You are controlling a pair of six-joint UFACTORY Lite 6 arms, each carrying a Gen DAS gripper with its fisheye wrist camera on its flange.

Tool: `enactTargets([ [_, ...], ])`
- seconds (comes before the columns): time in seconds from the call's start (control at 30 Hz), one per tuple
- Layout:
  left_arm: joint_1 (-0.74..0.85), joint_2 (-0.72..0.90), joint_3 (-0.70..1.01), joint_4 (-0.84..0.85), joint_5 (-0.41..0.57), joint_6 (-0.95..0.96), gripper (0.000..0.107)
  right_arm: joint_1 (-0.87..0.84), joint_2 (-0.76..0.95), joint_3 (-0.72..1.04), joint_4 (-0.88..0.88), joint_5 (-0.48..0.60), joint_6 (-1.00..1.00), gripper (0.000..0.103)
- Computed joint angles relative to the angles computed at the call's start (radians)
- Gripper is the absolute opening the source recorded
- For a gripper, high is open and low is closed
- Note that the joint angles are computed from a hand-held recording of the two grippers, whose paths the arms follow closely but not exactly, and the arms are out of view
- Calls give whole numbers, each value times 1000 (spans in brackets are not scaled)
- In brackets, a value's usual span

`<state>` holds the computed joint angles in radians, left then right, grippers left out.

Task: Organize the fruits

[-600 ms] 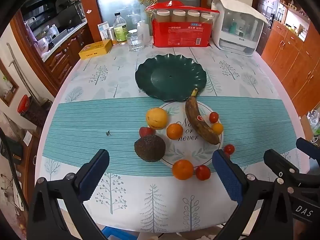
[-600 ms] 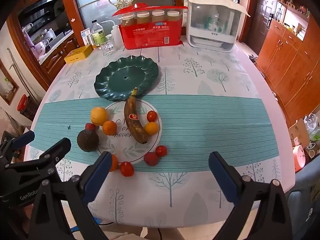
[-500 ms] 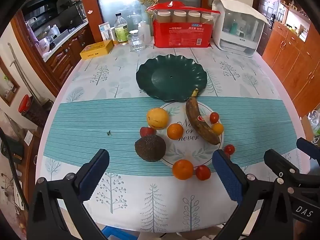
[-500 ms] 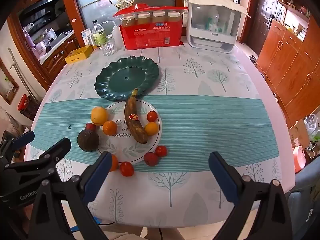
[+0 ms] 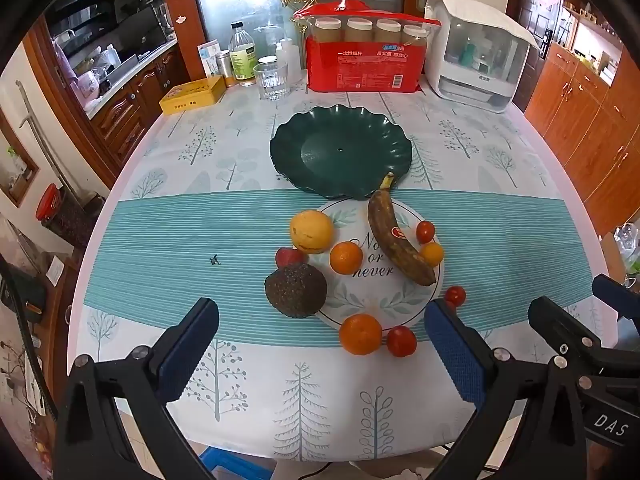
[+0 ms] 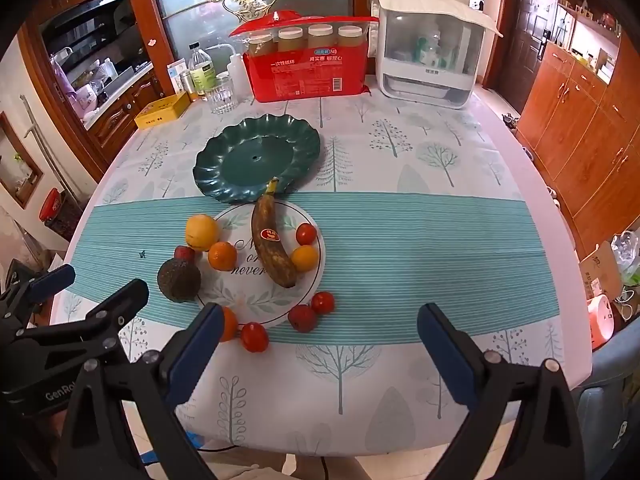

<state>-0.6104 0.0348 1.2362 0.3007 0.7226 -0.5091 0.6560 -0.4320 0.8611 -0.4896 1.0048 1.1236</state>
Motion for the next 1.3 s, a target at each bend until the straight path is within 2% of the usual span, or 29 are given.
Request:
enactTargets([
  [1.3, 12, -8, -27, -1, -19, 3, 102, -38, 38, 20, 12, -43, -32, 98],
])
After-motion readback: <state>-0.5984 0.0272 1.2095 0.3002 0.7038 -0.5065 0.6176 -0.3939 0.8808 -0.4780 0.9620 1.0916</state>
